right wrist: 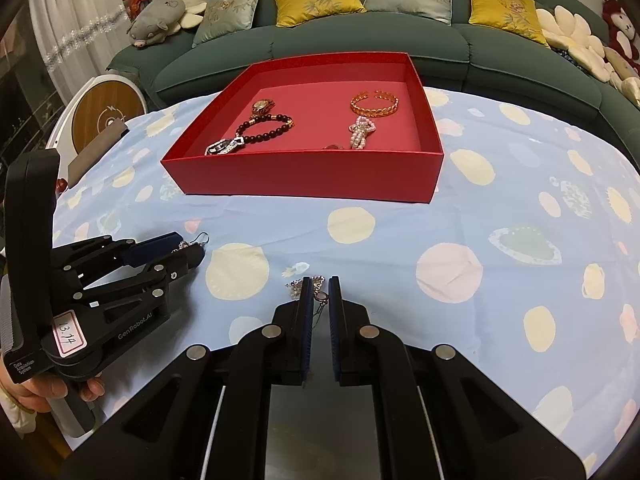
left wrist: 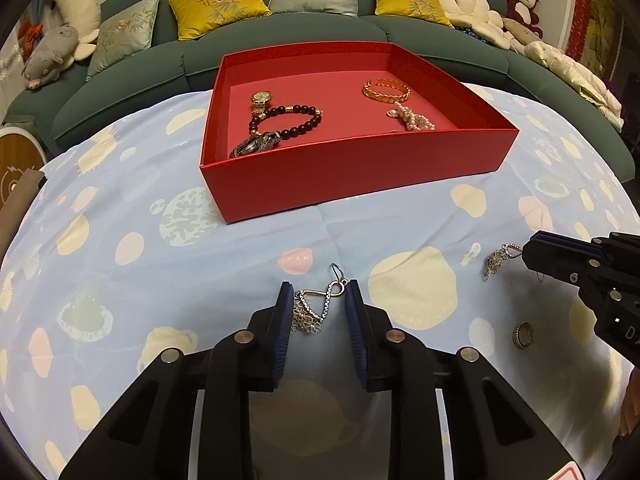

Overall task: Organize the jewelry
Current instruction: 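Carry both silver necklaces into the red box with left and right grippers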

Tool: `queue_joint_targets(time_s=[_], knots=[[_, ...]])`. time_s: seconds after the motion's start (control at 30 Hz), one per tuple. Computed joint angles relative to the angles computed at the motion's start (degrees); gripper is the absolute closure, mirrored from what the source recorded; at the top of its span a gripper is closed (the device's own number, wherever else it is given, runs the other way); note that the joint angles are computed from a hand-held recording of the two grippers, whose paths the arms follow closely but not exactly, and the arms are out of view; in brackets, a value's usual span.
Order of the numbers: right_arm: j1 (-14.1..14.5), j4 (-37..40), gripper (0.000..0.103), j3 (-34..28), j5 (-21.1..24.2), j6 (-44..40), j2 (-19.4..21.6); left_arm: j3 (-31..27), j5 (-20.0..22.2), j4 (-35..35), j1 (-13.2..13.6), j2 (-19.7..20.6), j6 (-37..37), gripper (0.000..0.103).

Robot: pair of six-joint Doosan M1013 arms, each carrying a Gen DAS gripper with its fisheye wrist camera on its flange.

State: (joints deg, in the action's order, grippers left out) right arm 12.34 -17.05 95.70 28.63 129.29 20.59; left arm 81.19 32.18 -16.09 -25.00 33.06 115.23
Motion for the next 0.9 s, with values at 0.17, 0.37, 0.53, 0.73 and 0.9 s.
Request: queue_joint_targets(time_s=[0.17, 0.37, 0.53, 0.73, 0.9], knots=[[0.0, -0.4, 0.096, -0.1, -0.4, 0.5, -0.2, 0.1, 1.3, -4.1, 0.4, -0.5, 3.2, 0.081], [-0.1, -2.2, 0.096, -1.2, -1.7, 2.5, -0.7, -0.3, 0.9, -11.2, 1.1, -2.0, 8.1, 0.081], [-0.4, -6.4, 0.096, -3.0, -3.0, 6.3, -1.2, -2.0, -0.2, -15.7, 1.4, -2.5, 10.1, 0.081], [-1.1, -11.8, 0.096, -6.1, -3.5, 9.7, -0.4, -6.5, -1.3, -14.7, 1.3, -0.8, 6.0, 0.081], [-2.9, -3.9, 0.096, -10.1, -3.9, 4.5, 2.2, -12.8, 0.7, -10.3, 0.8, 2.3, 0.3, 0.081]])
